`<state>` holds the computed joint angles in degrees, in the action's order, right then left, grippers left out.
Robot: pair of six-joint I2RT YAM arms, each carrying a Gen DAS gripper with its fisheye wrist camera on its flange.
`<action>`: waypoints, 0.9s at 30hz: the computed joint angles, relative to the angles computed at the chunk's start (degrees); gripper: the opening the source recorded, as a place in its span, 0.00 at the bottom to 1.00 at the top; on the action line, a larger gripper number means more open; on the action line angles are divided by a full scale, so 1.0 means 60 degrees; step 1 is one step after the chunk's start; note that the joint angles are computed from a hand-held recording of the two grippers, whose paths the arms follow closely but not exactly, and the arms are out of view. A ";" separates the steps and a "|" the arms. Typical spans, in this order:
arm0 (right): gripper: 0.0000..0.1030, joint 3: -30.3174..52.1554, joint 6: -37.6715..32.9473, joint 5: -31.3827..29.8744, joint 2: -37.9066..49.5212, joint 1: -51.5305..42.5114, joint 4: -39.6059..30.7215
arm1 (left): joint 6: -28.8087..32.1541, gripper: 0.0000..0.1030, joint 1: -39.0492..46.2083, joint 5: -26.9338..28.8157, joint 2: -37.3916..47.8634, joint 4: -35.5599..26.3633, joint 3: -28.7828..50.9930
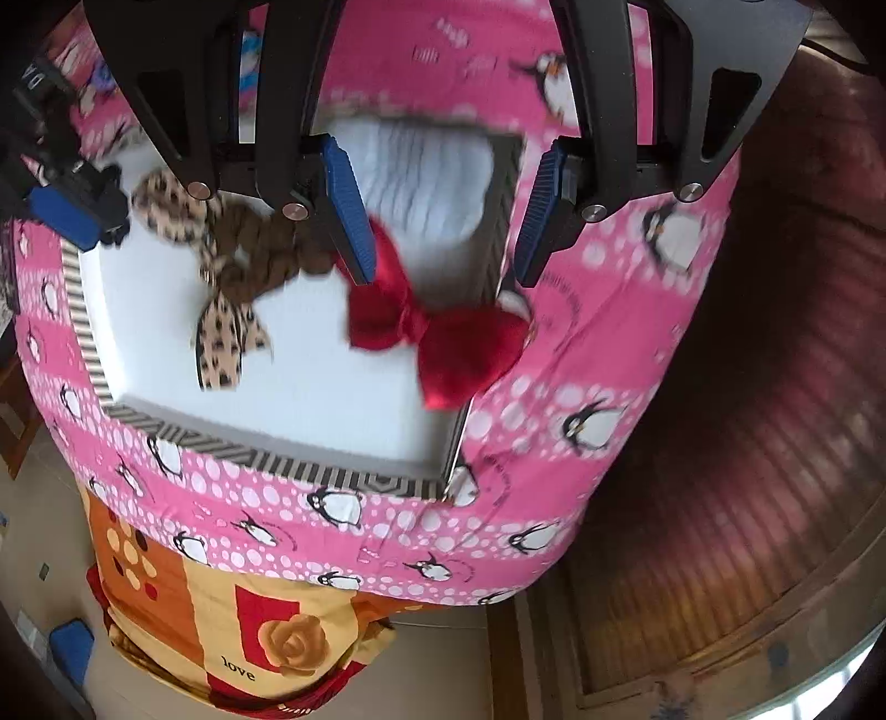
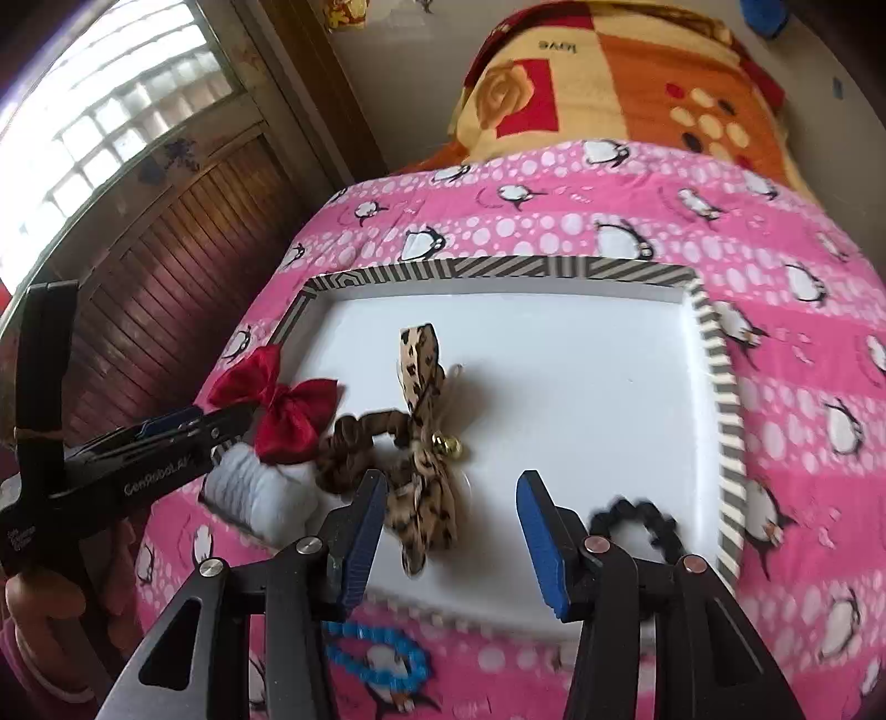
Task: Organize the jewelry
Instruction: 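Carry both bows into the striped box and open both tools, then lift both open tools away from the box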
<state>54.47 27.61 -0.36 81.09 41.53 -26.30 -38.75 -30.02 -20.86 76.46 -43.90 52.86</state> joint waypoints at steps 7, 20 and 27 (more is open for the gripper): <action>0.46 -0.0805 0.0625 0.0739 -0.1375 0.0972 -0.0629 | -0.1546 0.50 -0.1705 -0.0877 -0.1280 -0.1192 -0.0621; 0.58 -0.1282 0.2214 0.2475 -0.2802 0.3291 -0.1767 | -0.4455 0.50 -0.4671 -0.2231 -0.2505 -0.3430 -0.0905; 0.58 -0.1397 0.3178 0.3230 -0.3195 0.4303 -0.2399 | -0.5483 0.50 -0.6012 -0.2528 -0.2828 -0.4128 -0.0963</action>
